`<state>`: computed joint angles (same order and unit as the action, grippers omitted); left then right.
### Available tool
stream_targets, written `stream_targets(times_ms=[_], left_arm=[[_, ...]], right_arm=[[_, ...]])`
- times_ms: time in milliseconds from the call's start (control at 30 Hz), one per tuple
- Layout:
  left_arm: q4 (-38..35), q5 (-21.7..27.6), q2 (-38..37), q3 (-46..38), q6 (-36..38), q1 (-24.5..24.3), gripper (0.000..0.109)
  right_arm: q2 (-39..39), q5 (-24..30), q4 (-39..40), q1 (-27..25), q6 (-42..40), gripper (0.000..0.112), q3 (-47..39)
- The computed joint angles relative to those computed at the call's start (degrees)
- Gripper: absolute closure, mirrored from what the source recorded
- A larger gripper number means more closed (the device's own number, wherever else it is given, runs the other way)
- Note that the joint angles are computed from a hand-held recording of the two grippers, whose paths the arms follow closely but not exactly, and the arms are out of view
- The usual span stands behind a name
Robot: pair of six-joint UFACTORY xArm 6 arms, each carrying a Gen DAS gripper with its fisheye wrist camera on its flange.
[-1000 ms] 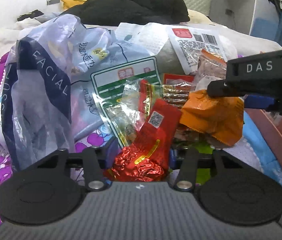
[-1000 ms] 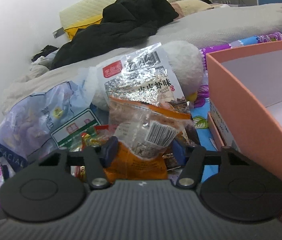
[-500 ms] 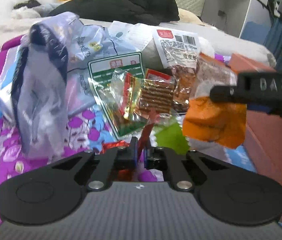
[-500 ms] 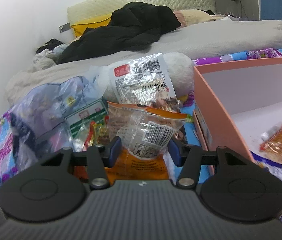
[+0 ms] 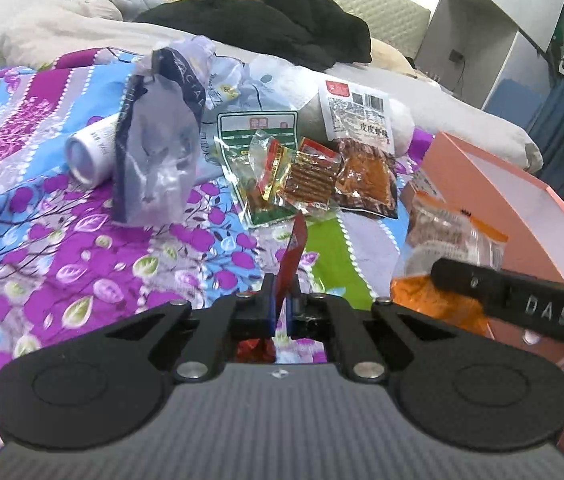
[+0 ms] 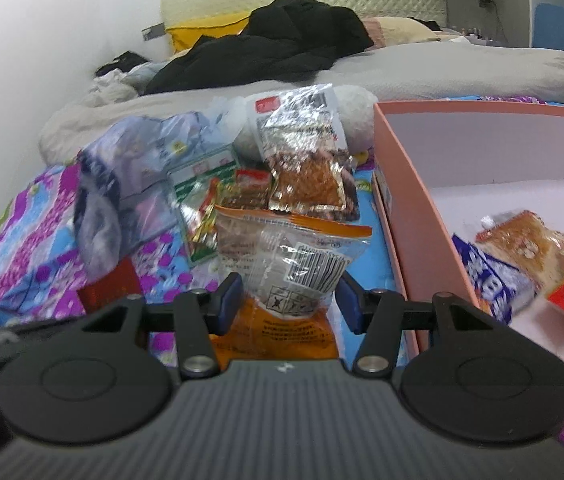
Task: Organize snacks
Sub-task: 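Carry the red foil packet with left while right carries the clear packet over the pink box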
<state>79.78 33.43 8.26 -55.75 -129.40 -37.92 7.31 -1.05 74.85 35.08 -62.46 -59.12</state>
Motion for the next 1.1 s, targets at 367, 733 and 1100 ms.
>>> stream_targets(times_ms=[367, 733, 1100], left_arm=[[-3.2, 1.5, -5.3, 3.5, -1.4, -5.1, 0.103], [-3.7, 2.8, -7.6, 0.5, 2.7, -6.3, 0.104], [-3.2, 2.3, -4.2, -11.3, 12.1, -5.8, 0.104]], right_arm=[[-10.0, 1.5, -7.0, 0.7, 5.7, 0.058, 11.1], [-14.9, 4.2, -5.7, -1.9, 2.8, 0.059, 11.2], [-16.1, 9.9, -3.9, -9.6, -1.8, 0.059, 6.1]])
